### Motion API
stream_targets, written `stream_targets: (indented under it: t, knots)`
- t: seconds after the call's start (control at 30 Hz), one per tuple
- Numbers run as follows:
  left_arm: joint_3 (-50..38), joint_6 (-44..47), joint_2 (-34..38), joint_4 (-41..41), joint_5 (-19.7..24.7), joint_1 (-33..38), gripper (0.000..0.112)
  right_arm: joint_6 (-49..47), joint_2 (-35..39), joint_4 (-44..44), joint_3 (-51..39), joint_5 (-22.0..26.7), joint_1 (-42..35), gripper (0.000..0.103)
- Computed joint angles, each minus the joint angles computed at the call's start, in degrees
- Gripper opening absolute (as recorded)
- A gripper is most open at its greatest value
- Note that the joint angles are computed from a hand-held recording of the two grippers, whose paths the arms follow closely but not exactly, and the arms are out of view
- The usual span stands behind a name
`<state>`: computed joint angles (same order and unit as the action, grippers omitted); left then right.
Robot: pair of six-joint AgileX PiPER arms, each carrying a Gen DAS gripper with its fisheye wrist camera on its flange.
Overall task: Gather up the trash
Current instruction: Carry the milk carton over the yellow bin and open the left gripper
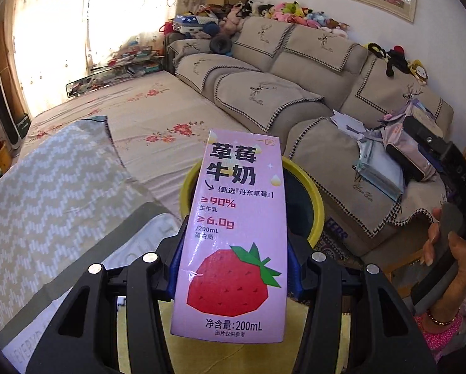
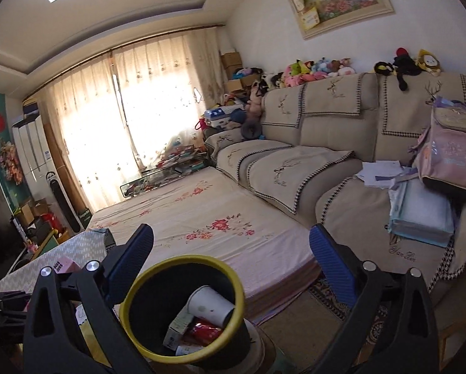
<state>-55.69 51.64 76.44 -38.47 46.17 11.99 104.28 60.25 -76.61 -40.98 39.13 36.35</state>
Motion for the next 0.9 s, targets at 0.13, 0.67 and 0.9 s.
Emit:
stream_targets:
  t: [0.13,0.67,0.9]
  knots:
    - [-5.29,-9.52,7.97,6.67,-3.62,-8.37,0.051,-3.21,-4.13,2.46,3.33,-6.69,-9.24,0.096]
    - [-17.99,-27.92,25.12,16.15,-7.2,-13.32,0.072,-7.52,-4.45,6.16,3.92,-11.85,-8.16,0.096]
    - [6.1,-9.83,-9.41,4.98,-9.48,0.44,0.098,-17.4,-1.75,12.73,-0.43,-8.91,7.65,0.096]
